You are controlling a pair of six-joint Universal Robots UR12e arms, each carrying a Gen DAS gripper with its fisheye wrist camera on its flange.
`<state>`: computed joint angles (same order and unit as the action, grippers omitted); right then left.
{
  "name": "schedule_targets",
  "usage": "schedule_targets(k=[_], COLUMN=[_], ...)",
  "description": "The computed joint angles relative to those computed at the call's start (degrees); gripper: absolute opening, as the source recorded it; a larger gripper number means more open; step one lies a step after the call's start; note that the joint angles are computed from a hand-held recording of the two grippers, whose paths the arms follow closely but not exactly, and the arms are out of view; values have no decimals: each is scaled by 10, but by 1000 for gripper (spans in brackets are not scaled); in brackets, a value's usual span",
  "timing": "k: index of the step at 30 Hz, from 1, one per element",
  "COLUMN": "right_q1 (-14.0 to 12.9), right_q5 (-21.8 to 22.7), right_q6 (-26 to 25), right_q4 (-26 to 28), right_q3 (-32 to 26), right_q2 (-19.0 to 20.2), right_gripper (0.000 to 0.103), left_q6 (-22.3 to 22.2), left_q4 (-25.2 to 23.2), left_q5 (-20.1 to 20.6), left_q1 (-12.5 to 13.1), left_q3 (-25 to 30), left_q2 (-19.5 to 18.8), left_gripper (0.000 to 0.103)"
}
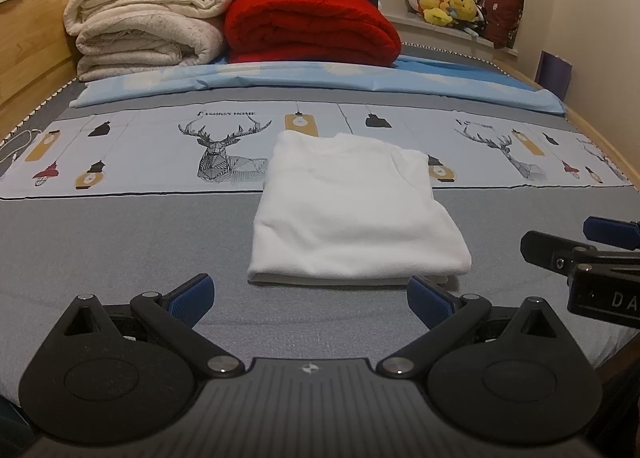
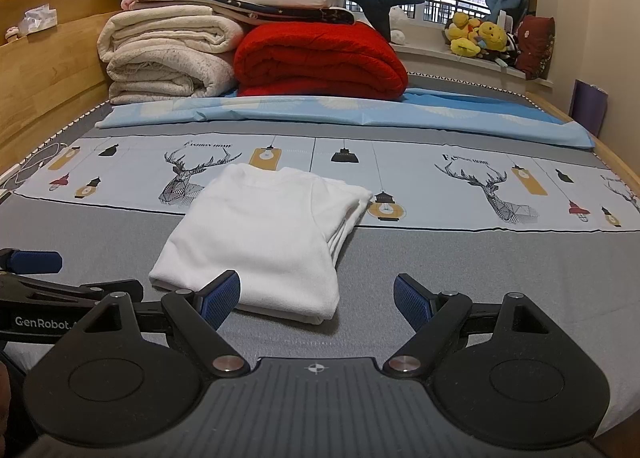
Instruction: Fold small clothes
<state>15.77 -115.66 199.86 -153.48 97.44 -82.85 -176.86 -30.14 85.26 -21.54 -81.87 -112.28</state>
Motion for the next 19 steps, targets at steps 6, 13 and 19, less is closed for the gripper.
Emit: schedule_targets(k=[6, 13, 19], right_q1=[-3, -3, -4], right_q5=[5, 6, 7], right_q6=[-5, -8, -13], right_q4=[-4, -3, -3], right_q3=[5, 4, 5], right_q2=[-3, -4, -5], right_gripper=[85, 85, 85], left_q6=[4, 6, 7], left_q4=[2, 6, 8], left_q5=[-2, -6, -5], left_q1=[0, 0, 0], left_q3=[-1, -3, -3], left_q2=[0, 0, 0], left_gripper=[103, 103, 103])
